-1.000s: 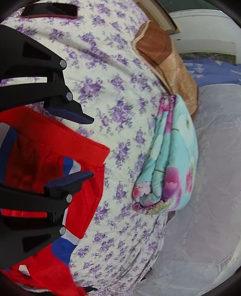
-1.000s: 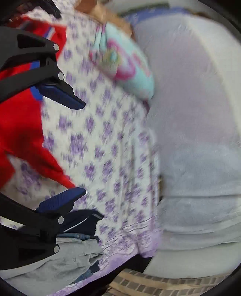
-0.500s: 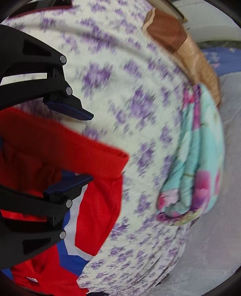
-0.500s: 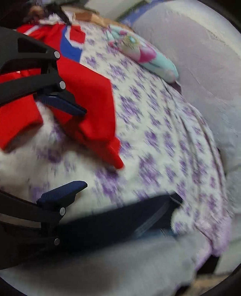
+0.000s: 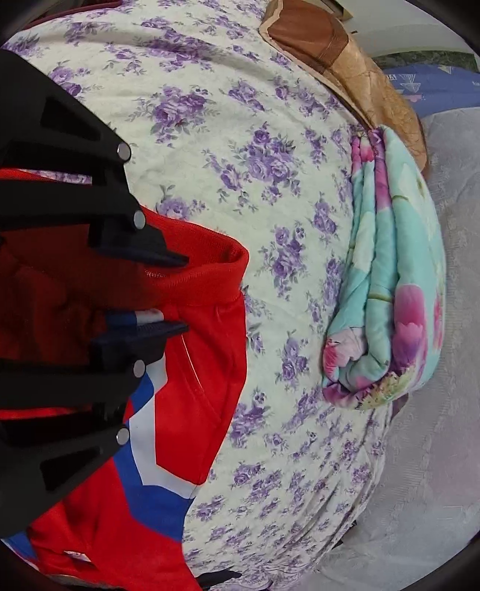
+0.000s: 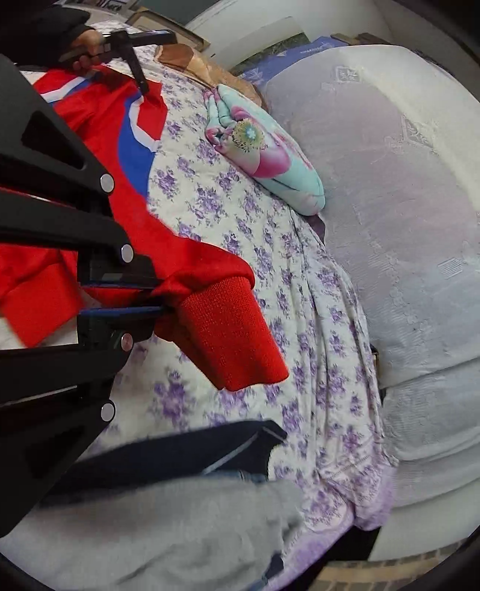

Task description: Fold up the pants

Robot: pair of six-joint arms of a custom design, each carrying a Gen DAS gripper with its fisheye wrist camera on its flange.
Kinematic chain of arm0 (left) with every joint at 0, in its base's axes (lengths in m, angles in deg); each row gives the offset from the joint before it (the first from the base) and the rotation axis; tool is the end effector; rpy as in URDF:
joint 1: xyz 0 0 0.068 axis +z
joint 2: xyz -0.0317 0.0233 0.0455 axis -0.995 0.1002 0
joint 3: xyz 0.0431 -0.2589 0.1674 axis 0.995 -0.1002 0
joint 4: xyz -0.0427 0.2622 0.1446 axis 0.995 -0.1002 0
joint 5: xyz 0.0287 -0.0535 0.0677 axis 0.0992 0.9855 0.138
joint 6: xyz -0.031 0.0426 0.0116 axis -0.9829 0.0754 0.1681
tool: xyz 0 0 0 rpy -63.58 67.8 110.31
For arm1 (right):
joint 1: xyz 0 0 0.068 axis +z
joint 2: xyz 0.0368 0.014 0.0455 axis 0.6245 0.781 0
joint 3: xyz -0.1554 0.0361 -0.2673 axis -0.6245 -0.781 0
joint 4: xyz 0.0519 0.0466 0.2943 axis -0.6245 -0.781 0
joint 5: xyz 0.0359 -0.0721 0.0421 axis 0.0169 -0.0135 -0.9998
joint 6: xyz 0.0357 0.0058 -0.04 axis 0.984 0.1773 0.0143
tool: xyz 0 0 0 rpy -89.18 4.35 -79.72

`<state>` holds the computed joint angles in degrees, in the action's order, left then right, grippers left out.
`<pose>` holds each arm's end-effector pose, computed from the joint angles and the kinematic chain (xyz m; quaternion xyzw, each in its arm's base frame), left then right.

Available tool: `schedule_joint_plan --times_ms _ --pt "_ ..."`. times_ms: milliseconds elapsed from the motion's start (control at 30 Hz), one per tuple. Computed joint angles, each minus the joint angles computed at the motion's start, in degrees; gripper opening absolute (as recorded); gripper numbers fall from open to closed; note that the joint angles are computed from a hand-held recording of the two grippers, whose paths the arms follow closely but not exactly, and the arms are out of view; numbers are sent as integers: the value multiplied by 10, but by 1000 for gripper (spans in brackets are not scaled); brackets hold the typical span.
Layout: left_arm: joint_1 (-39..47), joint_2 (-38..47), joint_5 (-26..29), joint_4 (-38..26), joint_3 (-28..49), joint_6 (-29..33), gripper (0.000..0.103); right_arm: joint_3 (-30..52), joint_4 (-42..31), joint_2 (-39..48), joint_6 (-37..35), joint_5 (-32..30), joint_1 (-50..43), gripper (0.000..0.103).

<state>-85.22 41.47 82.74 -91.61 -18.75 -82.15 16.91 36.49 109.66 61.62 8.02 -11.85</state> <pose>0.2586 -0.0061 0.1672 -0.0198 0.9504 -0.0348 0.3085 0.1248 -0.1148 0.2308 0.1098 0.8932 0.0977 0.4249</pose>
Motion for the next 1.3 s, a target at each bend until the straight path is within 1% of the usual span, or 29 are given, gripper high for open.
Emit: schedule_joint_plan --times_ms 67,100,167,233,267,300,367,433,467,567,600,633,667,700,733,767,800,833,867,900,933,967,1000,1067,1133,1167,1200,1267,1300 --pt "9 42 5 -1 21 4 62 7 -26 -4 -24 1 -17 8" --pt "12 73 1 -2 35 8 67 6 -29 -9 -30 6 -20 8" --pt "17 101 -1 8 47 7 86 -1 -35 -18 -37 9 -22 8" --pt "29 126 21 3 65 5 87 -6 -39 -21 -41 13 -23 8" --pt "32 131 28 3 69 4 79 -9 -37 -22 -40 16 -22 8" --pt "32 130 32 6 70 6 68 -13 -30 -22 -37 21 -20 8" --pt "25 110 34 13 61 13 36 -17 -25 -19 -38 19 -24 8" --pt "22 73 44 22 39 9 28 -17 -23 -16 -40 16 -31 8" --pt "24 48 47 28 27 0 26 -17 -21 -16 -39 17 -32 8" --pt "44 -43 46 35 -4 -42 25 -9 -14 -9 -24 30 -15 9" --pt "51 -71 44 31 -6 -52 25 -7 1 -8 -3 50 10 10" --pt "51 -77 36 29 -1 -57 26 -1 25 1 29 82 45 12" --pt "53 -73 19 29 9 -63 27 5 51 20 60 115 78 24" --pt "49 -53 -6 29 23 -69 30 11 80 44 85 154 113 60" --pt "45 -10 -35 19 49 -68 39 15 118 72 112 210 159 75" --pt "50 41 -53 6 75 -69 58 11 172 103 134 267 194 77" --pt "58 83 -50 -16 98 -69 65 11 192 125 145 296 206 77" --pt "71 109 -29 -37 110 -68 66 17 188 148 153 290 199 77" --pt "90 116 3 -51 114 -68 66 18 179 155 153 262 184 76" --pt "109 103 38 -51 104 -69 66 10 166 149 142 222 159 75" --pt "120 87 53 -51 98 -70 66 -2 158 131 128 213 143 75" --pt "131 60 62 -58 88 -64 67 -11 150 116 114 209 131 76" --pt "148 12 86 -72 71 -52 68 -24 132 96 89 190 104 76" --pt "182 -74 128 -104 43 -22 78 -38 88 76 37 147 52 76" --pt "224 -168 173 -166 16 24 81 -49 29 77 -48 95 -12 76" --pt "239 -201 192 -193 9 41 81 -56 0 78 -91 75 -42 76" --pt "264 -253 217 -242 -4 72 81 -65 -36 82 -143 53 -76 75" --pt "306 -325 249 -318 -21 119 81 -81 -81 87 -209 36 -118 70" --pt "331 -355 264 -356 -30 147 81 -88 -95 89 -228 31 -127 67"
